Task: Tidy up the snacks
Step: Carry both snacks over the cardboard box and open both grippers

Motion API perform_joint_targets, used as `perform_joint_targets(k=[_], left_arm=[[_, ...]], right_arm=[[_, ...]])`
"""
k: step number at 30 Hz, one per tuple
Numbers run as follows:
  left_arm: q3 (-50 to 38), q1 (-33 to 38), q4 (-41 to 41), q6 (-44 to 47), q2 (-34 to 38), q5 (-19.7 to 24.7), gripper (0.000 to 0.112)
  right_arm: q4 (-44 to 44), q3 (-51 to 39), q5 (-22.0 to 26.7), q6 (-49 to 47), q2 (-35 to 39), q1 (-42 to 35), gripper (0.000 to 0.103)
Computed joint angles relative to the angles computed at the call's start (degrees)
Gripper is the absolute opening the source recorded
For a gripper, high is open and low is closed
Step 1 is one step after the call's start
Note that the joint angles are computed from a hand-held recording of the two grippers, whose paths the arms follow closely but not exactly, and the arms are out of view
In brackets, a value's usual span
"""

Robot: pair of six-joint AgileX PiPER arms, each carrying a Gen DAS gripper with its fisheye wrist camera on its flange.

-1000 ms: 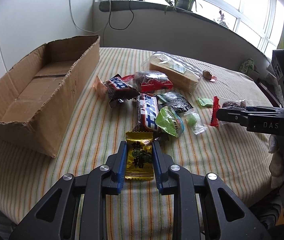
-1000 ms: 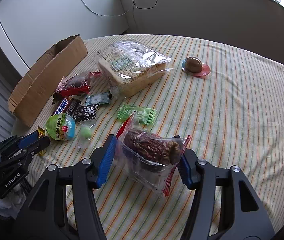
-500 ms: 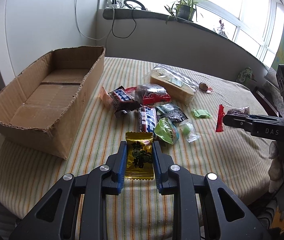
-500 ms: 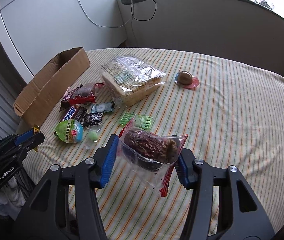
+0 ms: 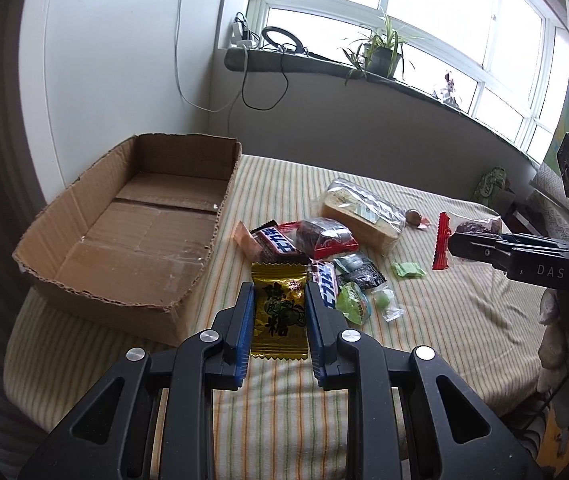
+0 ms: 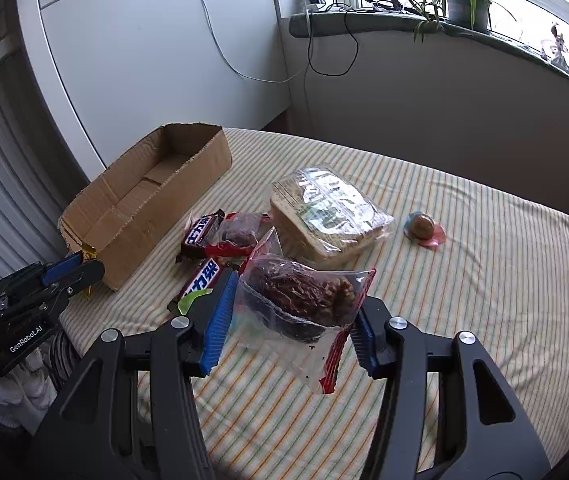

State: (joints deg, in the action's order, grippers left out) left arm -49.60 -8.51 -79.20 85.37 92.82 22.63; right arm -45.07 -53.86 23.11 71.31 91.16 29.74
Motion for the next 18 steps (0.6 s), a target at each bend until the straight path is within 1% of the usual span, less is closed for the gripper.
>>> perform_joint_targets(k=[6, 10, 15, 18], left_arm=[[-2.22, 4.51, -0.54, 1.00, 1.22, 1.50, 0.023], [-4.00, 7.07, -0.93, 1.29, 2.58, 2.26, 0.023], [-6.78, 9.61, -0.90, 0.98, 4.64, 3.03, 0.023], [-8.60, 10.69, -0.66, 0.76, 6.18, 3.21, 0.023]], right_arm=[[4.16, -9.93, 1.69, -6.89, 5.65, 1.80, 0.055], [9.47, -17.28, 2.07, -13.83, 10.41, 2.21, 0.055], [16.33, -28.38, 3.86, -22.12, 17.67, 2.71, 0.055], [19.19, -36.14, 6.20, -26.53, 22.62, 3.16, 0.055]])
